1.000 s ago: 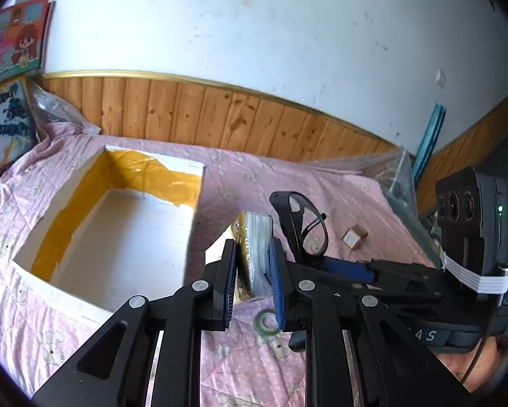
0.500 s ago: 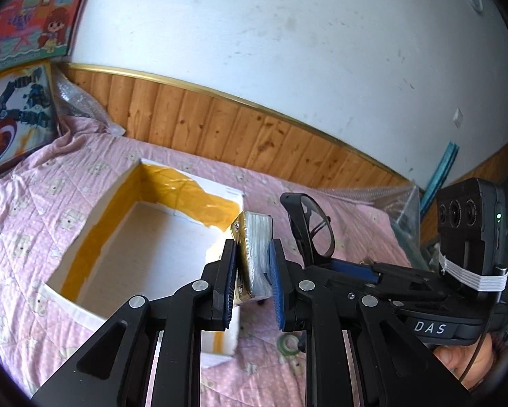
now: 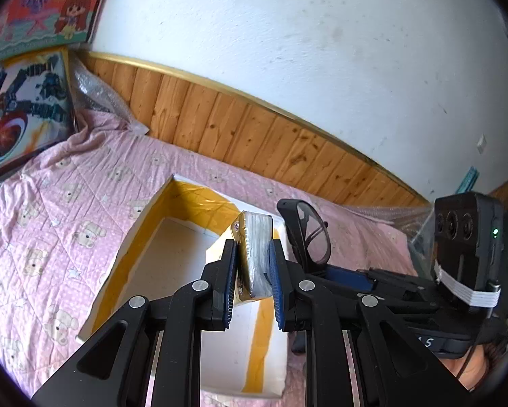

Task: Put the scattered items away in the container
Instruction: 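Carry the eyeglasses over the box with the right tool while the left tool carries the tissue pack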

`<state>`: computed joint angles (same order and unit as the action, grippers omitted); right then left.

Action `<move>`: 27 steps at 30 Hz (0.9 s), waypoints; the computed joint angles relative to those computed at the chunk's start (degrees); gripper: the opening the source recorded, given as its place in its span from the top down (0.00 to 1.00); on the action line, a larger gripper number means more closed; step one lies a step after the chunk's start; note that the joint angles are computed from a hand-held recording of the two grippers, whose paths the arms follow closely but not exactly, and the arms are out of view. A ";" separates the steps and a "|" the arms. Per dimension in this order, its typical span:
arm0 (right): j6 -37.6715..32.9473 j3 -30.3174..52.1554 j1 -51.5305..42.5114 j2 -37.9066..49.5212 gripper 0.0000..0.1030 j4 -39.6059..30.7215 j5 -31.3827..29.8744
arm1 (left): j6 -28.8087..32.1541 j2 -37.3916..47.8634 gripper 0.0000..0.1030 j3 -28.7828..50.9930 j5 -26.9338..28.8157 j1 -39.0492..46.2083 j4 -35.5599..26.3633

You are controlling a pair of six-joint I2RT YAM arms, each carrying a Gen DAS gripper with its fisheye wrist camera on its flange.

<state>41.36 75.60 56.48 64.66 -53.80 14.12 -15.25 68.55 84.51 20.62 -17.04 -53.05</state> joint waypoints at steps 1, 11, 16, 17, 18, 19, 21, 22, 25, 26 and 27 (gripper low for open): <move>-0.76 -0.31 -1.57 0.36 0.63 0.58 -1.41 | 0.05 1.08 0.83 0.46 0.23 0.28 0.19; -8.51 -1.98 -15.57 6.76 0.63 5.46 -13.15 | 0.03 14.10 0.83 6.21 0.78 0.34 1.09; -11.53 -1.88 -20.15 10.90 0.63 6.79 -16.38 | -0.03 21.14 0.83 9.76 0.20 -0.50 0.43; -12.01 -1.79 -20.84 11.72 0.63 6.96 -16.90 | -0.17 22.53 0.83 10.37 0.03 -0.62 0.30; -12.40 -1.81 -21.35 12.30 0.63 7.06 -17.21 | -0.30 23.68 0.83 10.82 -0.09 -0.74 0.28; -13.01 -1.67 -22.13 13.39 0.63 7.19 -17.71 | -0.37 24.92 0.83 11.30 -0.21 -0.84 0.23; -13.98 -1.40 -23.44 15.01 0.63 7.44 -18.89 | -0.28 27.40 0.83 12.57 -0.37 -1.00 -0.14; -14.46 -1.28 -23.99 15.90 0.63 7.58 -19.43 | -0.19 28.58 0.83 13.18 -0.61 -1.21 -0.26; -16.01 -0.65 -25.16 18.71 0.63 7.79 -20.47 | -0.08 31.81 0.83 15.03 -1.13 -1.71 -0.71; -16.63 -0.28 -25.46 19.71 0.63 7.65 -20.70 | -0.18 32.99 0.83 15.80 -1.23 -1.85 -1.02; -17.18 0.16 -25.63 20.65 0.63 7.44 -20.61 | -0.25 34.12 0.83 16.63 -1.26 -1.98 -1.36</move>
<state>24.18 75.76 30.86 85.31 -46.36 -6.49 -15.51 102.67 101.15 19.36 -19.02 -54.40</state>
